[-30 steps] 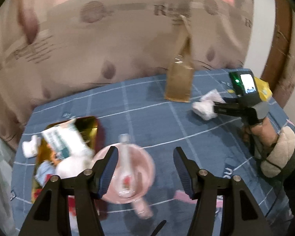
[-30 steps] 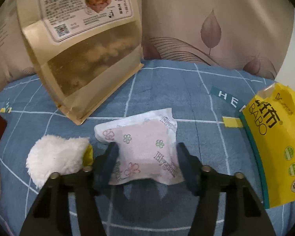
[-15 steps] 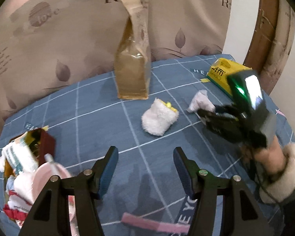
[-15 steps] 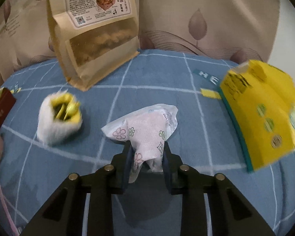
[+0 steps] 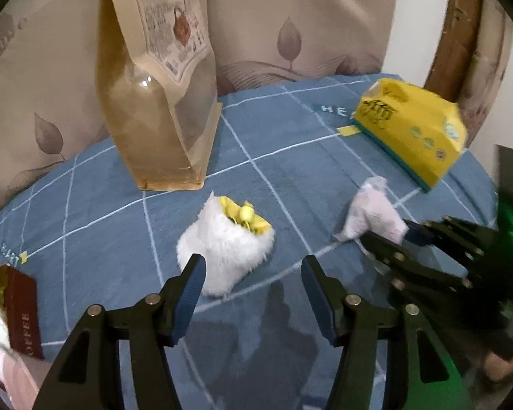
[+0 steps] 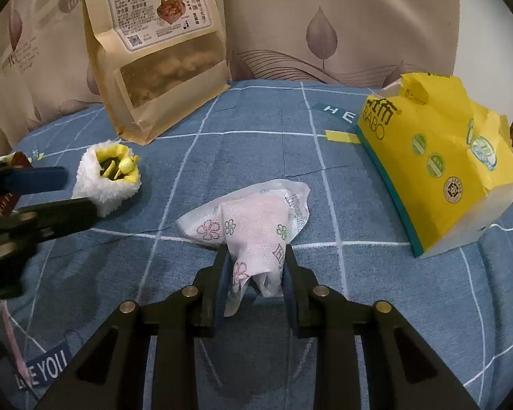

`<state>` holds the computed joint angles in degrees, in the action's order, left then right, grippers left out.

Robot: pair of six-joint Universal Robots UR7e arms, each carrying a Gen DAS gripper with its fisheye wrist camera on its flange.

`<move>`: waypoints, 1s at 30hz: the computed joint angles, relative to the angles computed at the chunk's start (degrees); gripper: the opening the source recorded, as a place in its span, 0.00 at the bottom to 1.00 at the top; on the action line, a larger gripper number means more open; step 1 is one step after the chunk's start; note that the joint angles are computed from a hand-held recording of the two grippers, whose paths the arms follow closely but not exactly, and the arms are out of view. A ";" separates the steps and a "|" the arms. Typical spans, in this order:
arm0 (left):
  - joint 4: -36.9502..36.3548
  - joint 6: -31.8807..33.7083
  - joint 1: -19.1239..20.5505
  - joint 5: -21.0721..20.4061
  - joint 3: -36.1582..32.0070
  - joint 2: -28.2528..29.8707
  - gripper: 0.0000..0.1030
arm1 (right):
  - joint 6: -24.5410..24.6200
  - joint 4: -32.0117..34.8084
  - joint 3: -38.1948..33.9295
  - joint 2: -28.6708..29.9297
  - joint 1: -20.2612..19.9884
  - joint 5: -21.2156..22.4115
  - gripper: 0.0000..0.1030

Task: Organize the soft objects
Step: 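Grasp the white fluffy slipper with the left gripper while the right gripper holds the wipes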

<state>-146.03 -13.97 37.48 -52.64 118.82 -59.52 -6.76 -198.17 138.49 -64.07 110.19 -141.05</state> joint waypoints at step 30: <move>3.31 -6.17 -1.76 1.87 0.54 -2.41 0.29 | 0.31 1.14 0.13 -0.46 0.60 -0.16 0.29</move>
